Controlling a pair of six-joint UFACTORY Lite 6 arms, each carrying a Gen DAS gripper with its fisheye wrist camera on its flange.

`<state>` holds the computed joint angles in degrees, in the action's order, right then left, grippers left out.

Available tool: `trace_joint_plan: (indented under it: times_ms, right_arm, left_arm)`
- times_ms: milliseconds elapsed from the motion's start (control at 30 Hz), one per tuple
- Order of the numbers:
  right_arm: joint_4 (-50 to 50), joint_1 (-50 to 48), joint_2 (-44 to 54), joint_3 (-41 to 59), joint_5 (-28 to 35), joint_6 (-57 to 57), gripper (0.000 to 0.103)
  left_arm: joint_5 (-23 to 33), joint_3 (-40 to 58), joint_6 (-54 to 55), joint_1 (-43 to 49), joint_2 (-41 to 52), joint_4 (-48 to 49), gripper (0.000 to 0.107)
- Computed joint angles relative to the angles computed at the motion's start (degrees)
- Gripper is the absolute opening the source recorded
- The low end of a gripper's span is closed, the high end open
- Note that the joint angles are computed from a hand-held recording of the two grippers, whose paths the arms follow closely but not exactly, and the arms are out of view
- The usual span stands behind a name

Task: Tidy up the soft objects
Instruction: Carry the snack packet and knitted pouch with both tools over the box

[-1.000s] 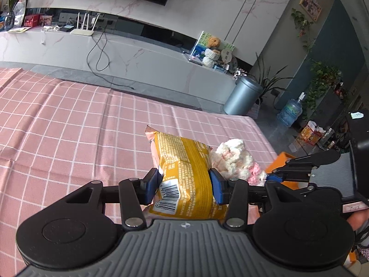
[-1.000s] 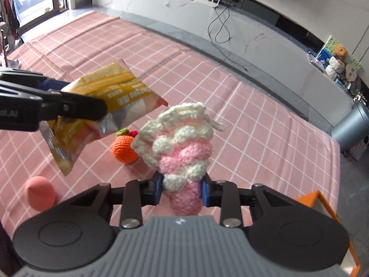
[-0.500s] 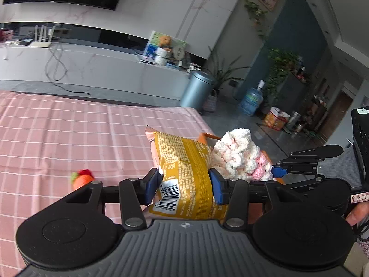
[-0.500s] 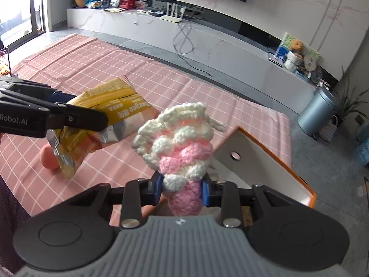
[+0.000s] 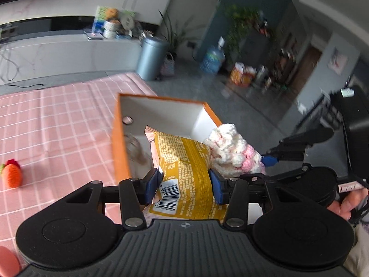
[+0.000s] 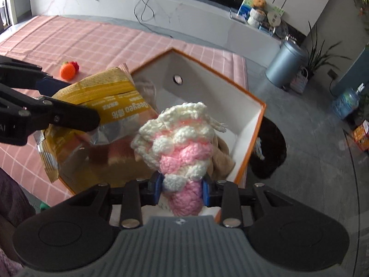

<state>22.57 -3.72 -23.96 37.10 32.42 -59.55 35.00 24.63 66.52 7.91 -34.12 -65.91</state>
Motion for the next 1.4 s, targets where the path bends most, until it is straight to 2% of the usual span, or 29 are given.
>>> trace_joint_plan:
  times_ms: [100,200,433,633,733,800,900,1000,1133,1233,1400]
  right_arm:
    - [0.44,-2.35,1.96,-0.96,-0.72,-2.25,0.034]
    - [1.09,-3.64,5.16,-0.57,-1.24,-3.36,0.034]
    - [0.75,-2.28,10.91,1.25,-3.41,-2.57,0.036]
    - [1.32,-2.83,13.19,2.2,-3.59,-5.31,0.038]
    - [2.45,-3.53,12.6,3.01,-2.62,-6.9,0.038]
    - [5.34,-4.46,11.9,3.93,-2.11,-10.09,0.038]
    - [7.09,-4.28,14.27,8.02,-1.64,-10.08,0.039]
    - [7.28,-2.42,19.31,12.74,-3.52,-8.15,0.039]
    - [6.23,0.04,29.19,21.39,-5.76,-5.39,0.039]
    - [4.99,1.05,37.06,29.03,-5.76,-4.91,0.039]
    - [-4.03,3.94,46.17,37.74,-6.5,0.06,0.04]
  left_arm:
    - [-5.08,0.65,-0.77,-6.06,3.79,0.3,0.054]
    - [-7.5,2.34,-0.67,-8.87,7.89,0.75,0.054]
    - [-8.2,3.48,1.53,-9.65,11.71,1.62,0.054]
    - [-11.26,5.22,-5.92,-14.1,13.34,9.18,0.053]
    - [-10.91,4.41,-2.8,-12.99,10.78,6.39,0.053]
    - [-11.02,5.97,-3.45,-12.53,9.6,8.54,0.053]
    - [-12.94,10.01,-9.33,-13.67,11.72,15.46,0.053]
    - [-15.29,14.09,-10.34,-14.75,16.21,17.47,0.053]
    - [-19.14,21.22,-14.14,-16.45,25.4,22.62,0.053]
    - [-21.09,26.49,-21.46,-17.77,31.73,29.53,0.053]
    - [-19.28,35.46,-36.23,-18.34,41.76,41.56,0.053]
